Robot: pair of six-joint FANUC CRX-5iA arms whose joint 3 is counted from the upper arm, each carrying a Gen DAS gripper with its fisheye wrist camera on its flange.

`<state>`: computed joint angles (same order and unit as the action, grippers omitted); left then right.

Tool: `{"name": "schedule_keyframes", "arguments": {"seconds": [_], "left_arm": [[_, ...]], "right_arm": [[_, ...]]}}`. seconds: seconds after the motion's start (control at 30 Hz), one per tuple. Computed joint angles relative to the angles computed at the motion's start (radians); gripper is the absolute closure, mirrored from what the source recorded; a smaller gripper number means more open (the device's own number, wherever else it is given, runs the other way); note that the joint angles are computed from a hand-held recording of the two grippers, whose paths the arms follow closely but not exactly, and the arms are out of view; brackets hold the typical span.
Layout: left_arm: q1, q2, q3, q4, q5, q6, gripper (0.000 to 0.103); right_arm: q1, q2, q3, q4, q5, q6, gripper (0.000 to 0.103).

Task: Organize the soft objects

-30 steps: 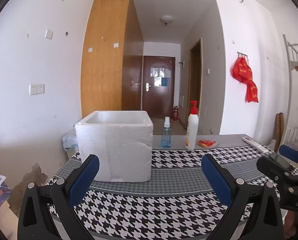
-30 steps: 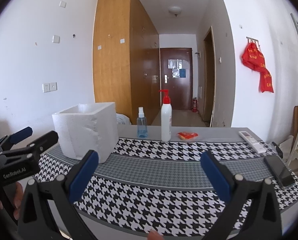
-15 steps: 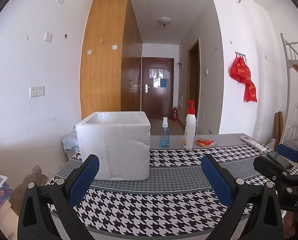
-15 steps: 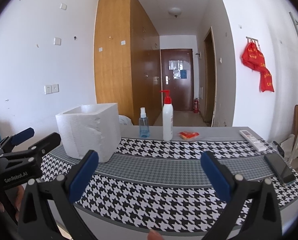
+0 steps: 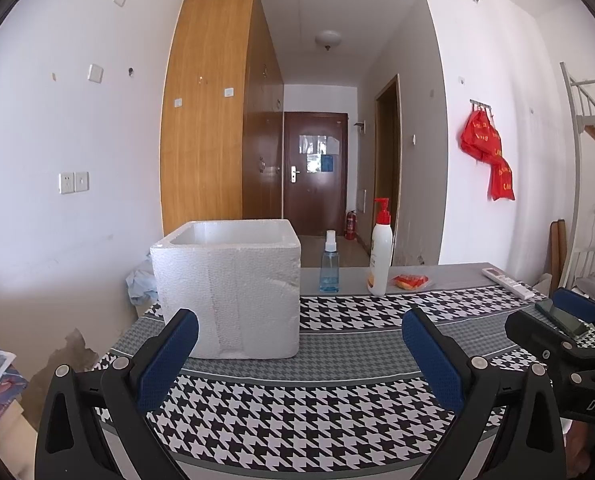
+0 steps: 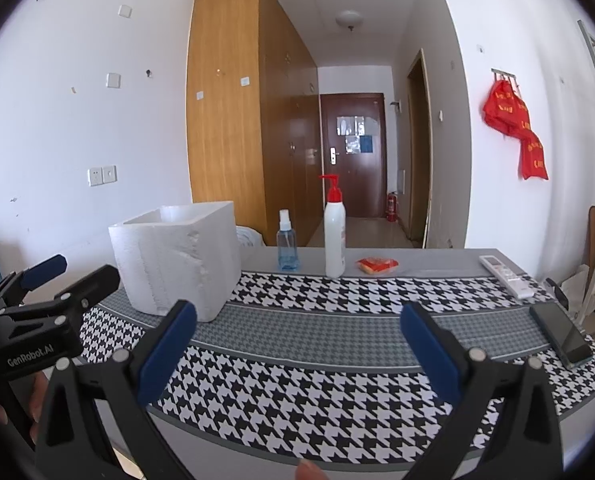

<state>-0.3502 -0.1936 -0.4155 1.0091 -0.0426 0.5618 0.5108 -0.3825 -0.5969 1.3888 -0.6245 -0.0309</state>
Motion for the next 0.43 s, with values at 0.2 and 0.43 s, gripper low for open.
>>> {"name": "schedule_keyframes", "arguments": {"seconds": [0.2, 0.43], "left_arm": [[0.016, 0.003, 0.012, -0.054, -0.017, 0.051, 0.001], [0.023, 0.005, 0.017, -0.095, -0.018, 0.092, 0.001]], "right_arm": [[-0.002, -0.001, -0.003, 0.002, 0.003, -0.001, 0.000], [0.000, -0.001, -0.004, 0.000, 0.004, 0.002, 0.000]]}}
